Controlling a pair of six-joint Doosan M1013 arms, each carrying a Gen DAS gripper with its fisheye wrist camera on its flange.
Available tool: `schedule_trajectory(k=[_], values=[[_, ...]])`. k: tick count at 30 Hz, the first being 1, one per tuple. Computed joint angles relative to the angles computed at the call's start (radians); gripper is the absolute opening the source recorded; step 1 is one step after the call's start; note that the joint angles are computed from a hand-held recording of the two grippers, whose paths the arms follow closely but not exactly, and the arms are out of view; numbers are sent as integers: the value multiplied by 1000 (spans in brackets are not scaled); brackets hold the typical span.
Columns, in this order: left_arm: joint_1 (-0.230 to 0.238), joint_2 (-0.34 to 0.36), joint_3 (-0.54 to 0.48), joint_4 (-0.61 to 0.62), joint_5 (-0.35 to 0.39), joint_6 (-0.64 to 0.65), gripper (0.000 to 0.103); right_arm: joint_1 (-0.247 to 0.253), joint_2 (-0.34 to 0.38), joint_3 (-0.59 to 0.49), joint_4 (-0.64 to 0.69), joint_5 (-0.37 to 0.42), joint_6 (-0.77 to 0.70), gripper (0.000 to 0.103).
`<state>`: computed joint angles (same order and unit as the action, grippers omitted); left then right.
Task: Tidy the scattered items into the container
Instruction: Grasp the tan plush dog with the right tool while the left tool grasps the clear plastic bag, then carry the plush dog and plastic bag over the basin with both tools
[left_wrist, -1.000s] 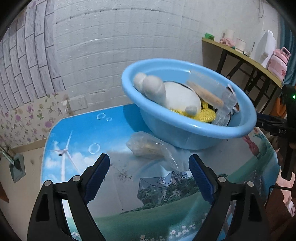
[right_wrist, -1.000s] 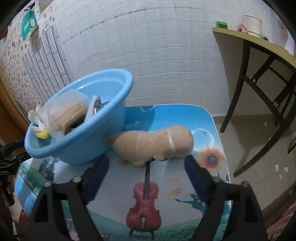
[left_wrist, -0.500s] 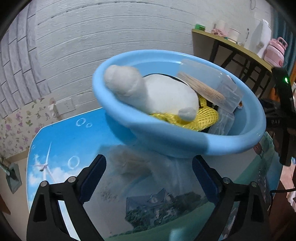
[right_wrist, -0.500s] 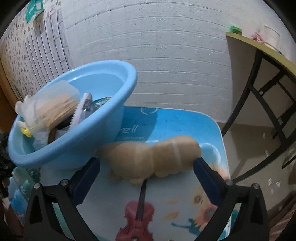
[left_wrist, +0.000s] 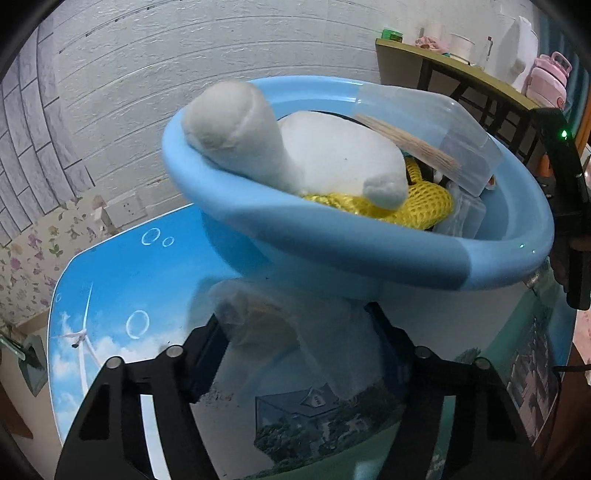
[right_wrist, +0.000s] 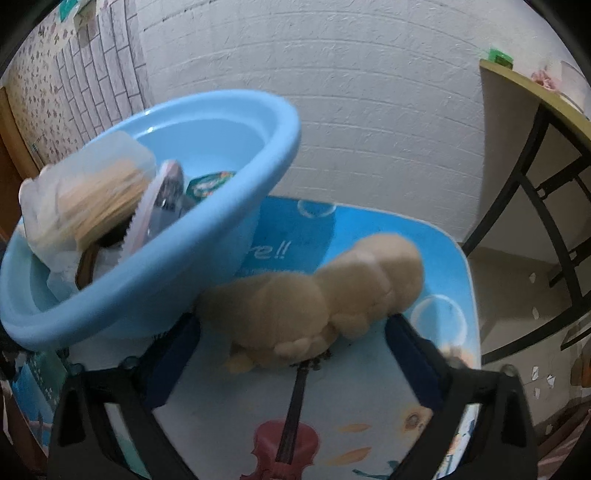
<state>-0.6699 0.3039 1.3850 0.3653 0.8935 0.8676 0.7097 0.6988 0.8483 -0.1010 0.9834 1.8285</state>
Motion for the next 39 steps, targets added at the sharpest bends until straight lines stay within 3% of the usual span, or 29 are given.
schedule_trajectory(k=[2,7,13,15,25,39], values=[[-1,-7,5,10,-2,-9,63,8,2,0,-49,13,21,73],[-4,-27,29,23,-10,-47,56,-1,-25,41,9,-16,6,67],[-14,-66,71,72,-17,-150,53,16,-73,110,-28,-66,23,66],[-21,-75,77,91,-4,-181,49,18,-87,129,-29,-79,34,66],[-54,-113,83,187,62,-350,49,21,-149,195,-19,-159,55,66],[-97,-125,41,291,99,-404,49,22,-203,256,54,-272,-1,66]])
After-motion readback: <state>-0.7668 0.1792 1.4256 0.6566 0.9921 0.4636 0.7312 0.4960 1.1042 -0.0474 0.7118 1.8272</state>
